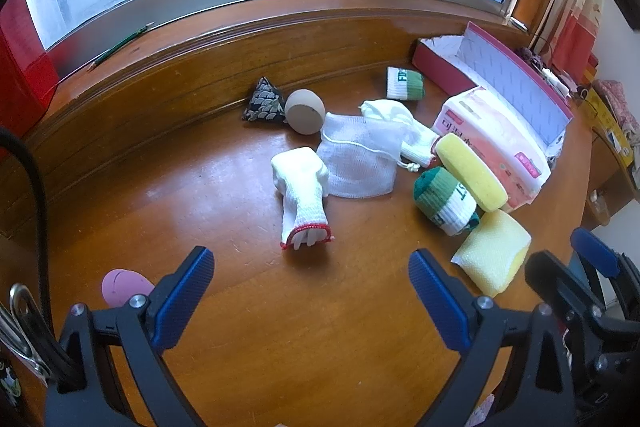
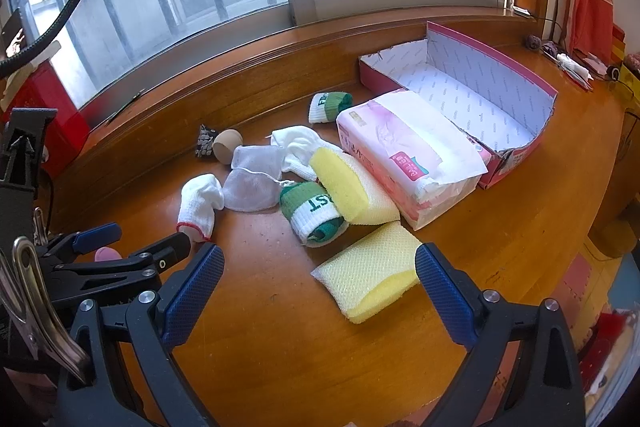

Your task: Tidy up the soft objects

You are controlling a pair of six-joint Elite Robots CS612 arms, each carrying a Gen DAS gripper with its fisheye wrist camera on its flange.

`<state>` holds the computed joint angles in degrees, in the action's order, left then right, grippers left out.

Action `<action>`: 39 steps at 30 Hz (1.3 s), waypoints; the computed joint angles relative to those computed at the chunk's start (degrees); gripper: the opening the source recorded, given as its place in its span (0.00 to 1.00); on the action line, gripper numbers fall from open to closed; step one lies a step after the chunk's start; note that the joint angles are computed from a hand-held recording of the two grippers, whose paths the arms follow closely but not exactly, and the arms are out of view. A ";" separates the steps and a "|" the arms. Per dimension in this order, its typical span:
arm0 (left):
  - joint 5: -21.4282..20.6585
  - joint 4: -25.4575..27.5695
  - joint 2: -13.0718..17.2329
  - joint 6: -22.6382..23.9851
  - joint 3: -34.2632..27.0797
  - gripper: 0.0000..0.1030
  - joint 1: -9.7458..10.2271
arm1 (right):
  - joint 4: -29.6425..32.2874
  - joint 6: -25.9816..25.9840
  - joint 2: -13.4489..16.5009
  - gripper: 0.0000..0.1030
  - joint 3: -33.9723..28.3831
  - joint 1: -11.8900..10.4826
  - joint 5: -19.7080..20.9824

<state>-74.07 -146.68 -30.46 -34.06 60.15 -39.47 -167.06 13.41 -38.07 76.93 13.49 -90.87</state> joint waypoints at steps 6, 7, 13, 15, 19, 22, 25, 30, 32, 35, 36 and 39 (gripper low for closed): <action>-0.08 0.14 -0.06 0.08 0.05 0.97 -0.05 | 0.06 0.00 -0.06 0.96 0.04 0.01 0.00; -0.10 0.11 -0.08 0.14 0.08 0.97 -0.05 | 0.07 -0.02 -0.06 0.96 0.05 0.01 -0.01; -0.32 0.30 -0.08 0.16 0.02 0.97 0.05 | -0.12 -0.17 -0.04 0.96 0.13 0.01 0.03; -0.37 0.31 -0.18 0.09 0.17 0.97 0.09 | -0.13 -0.19 -0.03 0.96 0.16 0.02 0.04; -0.38 0.13 -0.33 0.04 0.49 0.97 0.15 | -0.29 -0.18 -0.23 0.96 0.52 0.11 -0.03; -0.32 -0.26 -0.68 -0.08 1.18 0.97 0.17 | -0.40 -0.40 -0.36 0.96 0.72 0.28 -0.13; -0.11 -0.62 -1.11 -0.28 2.06 0.97 0.19 | -0.28 -0.60 -0.41 0.96 0.73 0.44 -0.05; 0.20 -1.02 -2.06 -0.99 3.91 0.97 0.31 | 0.11 -0.72 -0.53 0.96 0.76 0.79 0.37; 0.31 -1.26 -2.50 -1.29 4.83 0.97 0.40 | 0.26 -0.74 -0.56 0.96 0.78 0.96 0.54; 0.24 -1.73 -3.05 -1.54 6.05 0.97 0.58 | 0.40 -0.40 -0.62 0.96 0.93 1.27 0.54; 0.23 -1.88 -3.23 -1.58 6.42 0.97 0.60 | 0.45 -0.25 -0.66 0.96 1.01 1.34 0.54; 0.24 -2.63 -3.71 -1.51 7.57 0.97 0.72 | 0.48 0.10 -0.62 0.96 1.08 1.67 0.36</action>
